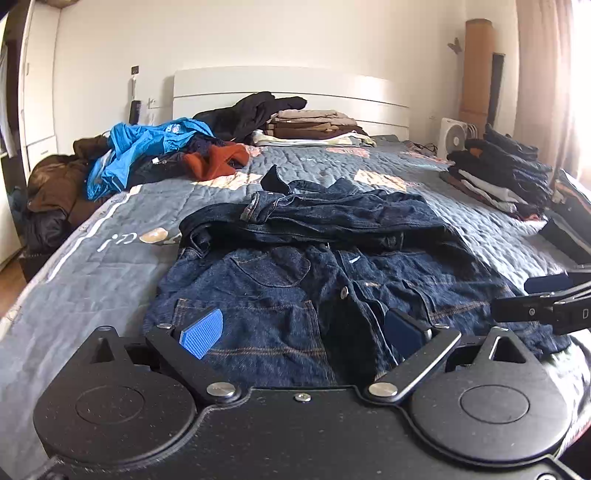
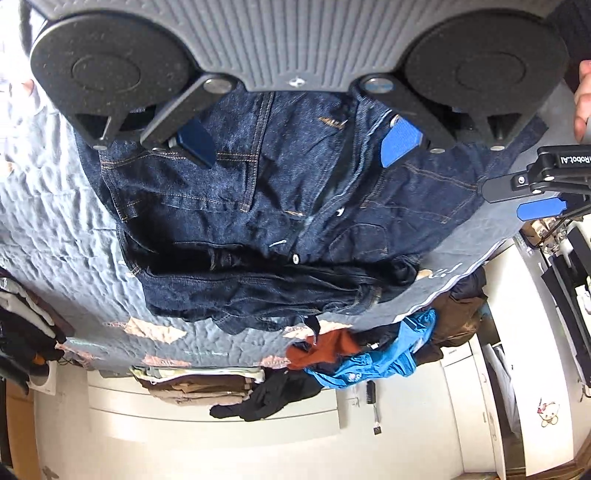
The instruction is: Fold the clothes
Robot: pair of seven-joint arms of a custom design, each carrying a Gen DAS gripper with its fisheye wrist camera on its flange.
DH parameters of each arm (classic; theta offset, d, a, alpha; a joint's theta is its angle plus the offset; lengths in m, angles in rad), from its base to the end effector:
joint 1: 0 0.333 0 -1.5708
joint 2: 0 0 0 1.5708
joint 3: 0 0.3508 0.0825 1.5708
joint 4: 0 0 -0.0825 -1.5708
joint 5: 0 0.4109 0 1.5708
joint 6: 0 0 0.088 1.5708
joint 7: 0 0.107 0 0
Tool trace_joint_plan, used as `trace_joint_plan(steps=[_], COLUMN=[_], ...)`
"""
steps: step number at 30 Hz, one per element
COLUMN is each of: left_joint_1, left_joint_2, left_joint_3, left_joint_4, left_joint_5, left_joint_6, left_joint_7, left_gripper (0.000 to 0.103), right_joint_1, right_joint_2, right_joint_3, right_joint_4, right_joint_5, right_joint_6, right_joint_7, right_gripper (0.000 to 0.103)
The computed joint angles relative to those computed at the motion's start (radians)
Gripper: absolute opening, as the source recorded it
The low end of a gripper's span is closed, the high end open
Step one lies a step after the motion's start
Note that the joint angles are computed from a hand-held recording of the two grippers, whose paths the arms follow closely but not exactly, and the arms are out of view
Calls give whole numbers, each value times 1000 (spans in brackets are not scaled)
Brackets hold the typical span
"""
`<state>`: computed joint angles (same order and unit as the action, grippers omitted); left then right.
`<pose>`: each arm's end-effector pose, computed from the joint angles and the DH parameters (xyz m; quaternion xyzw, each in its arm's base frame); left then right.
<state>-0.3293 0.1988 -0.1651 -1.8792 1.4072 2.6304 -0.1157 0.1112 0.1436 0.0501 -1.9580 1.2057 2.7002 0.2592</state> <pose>0.5817 -0.3333 0.4728 -0.6432 0.5828 -0.3400 0.3620 0.6468 0.0718 0.4738 -0.7641 0.4574 -0.1558 0.4273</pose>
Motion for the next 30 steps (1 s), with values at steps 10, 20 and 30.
trace_joint_plan(steps=[10,20,30], left_joint_1=[51,89,76], left_joint_2=[-125,-146,-92], left_joint_3=[-21,-47,-14], left_joint_4=[-92,-143,-152], left_joint_5=[-169,-117,-49], left_joint_6=[2,78,213], left_joint_7=[241,182,96], left_gripper=[95,99,98], right_joint_1=[15,34,95], right_joint_2=[-103,-96,140], right_joint_3=[-22,-26,-30], right_joint_4=[-91,-112,51], right_joint_5=[43,-36,-391], right_joint_6=[-5,65,172], right_joint_7=[-67,-78,175], right_gripper=[96,96,96])
